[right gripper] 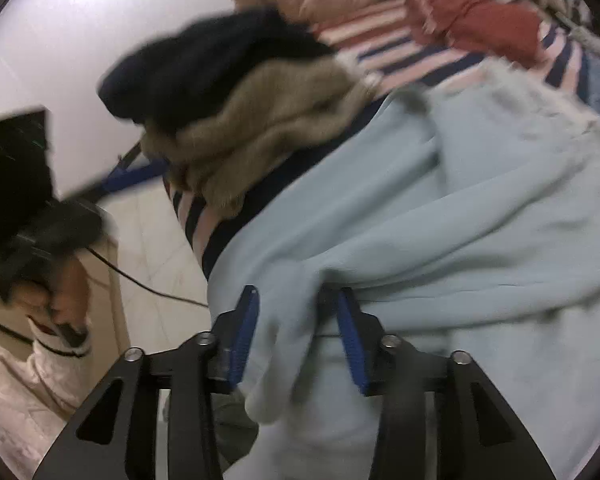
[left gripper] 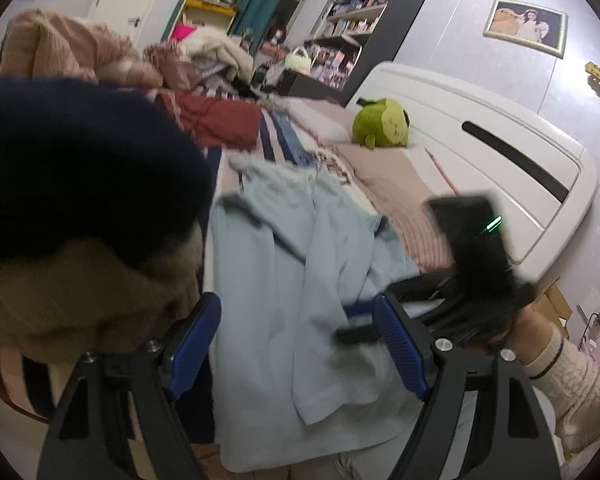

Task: Fold small clothes

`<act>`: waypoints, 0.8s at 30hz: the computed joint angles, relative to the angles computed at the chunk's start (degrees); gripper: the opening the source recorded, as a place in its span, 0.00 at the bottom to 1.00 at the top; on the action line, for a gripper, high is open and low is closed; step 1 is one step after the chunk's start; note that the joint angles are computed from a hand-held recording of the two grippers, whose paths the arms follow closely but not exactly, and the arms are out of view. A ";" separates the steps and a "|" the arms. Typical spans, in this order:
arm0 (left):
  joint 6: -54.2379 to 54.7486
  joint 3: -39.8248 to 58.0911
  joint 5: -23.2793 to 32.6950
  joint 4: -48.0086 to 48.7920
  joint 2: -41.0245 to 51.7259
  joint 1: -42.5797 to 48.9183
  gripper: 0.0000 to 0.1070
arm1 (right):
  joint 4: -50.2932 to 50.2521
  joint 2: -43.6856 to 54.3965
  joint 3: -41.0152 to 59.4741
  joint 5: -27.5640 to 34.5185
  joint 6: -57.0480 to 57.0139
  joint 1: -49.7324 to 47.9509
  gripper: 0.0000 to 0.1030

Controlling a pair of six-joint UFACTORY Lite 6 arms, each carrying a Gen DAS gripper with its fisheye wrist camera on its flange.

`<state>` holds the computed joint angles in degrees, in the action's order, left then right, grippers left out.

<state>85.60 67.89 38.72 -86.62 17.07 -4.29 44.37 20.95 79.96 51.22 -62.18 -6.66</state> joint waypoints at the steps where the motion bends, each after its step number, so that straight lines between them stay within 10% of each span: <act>1: -0.03 0.16 0.42 0.28 1.01 -0.52 0.71 | 0.80 -2.59 -1.62 -0.46 -1.26 -2.00 0.44; 10: -0.57 0.76 -2.81 1.78 6.35 -11.70 0.71 | 7.05 -11.30 -7.72 1.76 -7.99 -21.81 0.47; 14: -1.21 1.51 -15.92 0.45 7.86 -20.67 0.70 | 7.91 -12.22 -9.16 3.73 -9.49 -26.97 0.47; 17: -3.00 1.08 -24.23 0.57 7.45 -23.38 0.43 | 8.30 -13.91 -11.61 4.22 -12.67 -30.20 0.47; 19: -5.08 0.03 -23.51 2.18 5.88 -21.41 0.02 | 8.68 -15.01 -13.23 4.19 -14.29 -31.80 0.47; 24: -10.04 -1.92 -23.59 8.79 2.18 -15.30 0.02 | 9.32 -15.30 -13.91 4.94 -17.05 -36.11 0.47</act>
